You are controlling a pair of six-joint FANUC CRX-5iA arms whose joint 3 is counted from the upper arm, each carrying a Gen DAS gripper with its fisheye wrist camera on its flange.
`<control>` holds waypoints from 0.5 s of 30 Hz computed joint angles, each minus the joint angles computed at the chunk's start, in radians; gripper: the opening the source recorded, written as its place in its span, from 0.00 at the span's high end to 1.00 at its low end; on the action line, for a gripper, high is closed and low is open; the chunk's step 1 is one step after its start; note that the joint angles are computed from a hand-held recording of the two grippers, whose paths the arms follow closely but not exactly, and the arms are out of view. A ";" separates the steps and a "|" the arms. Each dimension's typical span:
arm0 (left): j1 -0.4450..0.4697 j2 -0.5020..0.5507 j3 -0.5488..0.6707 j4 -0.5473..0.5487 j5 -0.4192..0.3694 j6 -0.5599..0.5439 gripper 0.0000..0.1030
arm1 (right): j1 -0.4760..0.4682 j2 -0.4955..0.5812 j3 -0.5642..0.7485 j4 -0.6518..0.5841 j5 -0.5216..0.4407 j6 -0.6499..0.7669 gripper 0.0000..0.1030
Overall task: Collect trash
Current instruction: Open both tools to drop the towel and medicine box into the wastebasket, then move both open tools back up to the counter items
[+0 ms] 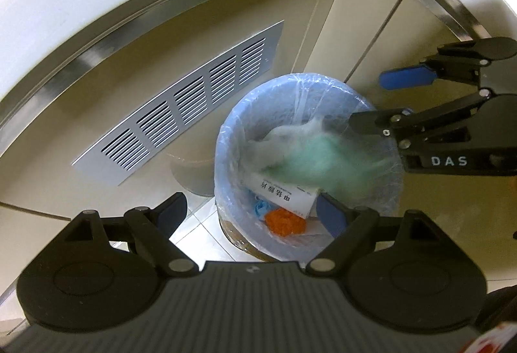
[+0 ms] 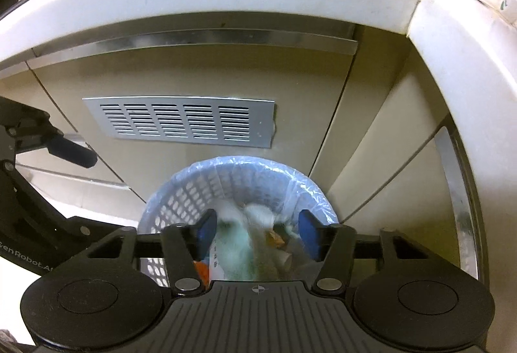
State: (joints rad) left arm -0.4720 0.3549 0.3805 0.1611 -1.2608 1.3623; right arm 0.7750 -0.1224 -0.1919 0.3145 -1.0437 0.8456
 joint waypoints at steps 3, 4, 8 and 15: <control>0.002 -0.006 -0.010 0.002 0.009 -0.002 0.17 | 0.005 -0.003 0.002 0.002 -0.018 0.001 0.46; 0.003 -0.008 -0.012 0.003 0.010 -0.004 0.17 | 0.006 -0.005 0.002 0.001 -0.022 0.000 0.46; 0.005 -0.014 -0.020 0.012 0.021 -0.019 0.17 | 0.019 -0.021 -0.004 0.014 -0.035 -0.016 0.46; 0.001 -0.038 -0.032 0.030 0.060 -0.064 0.17 | 0.055 -0.056 -0.018 0.087 -0.038 -0.076 0.46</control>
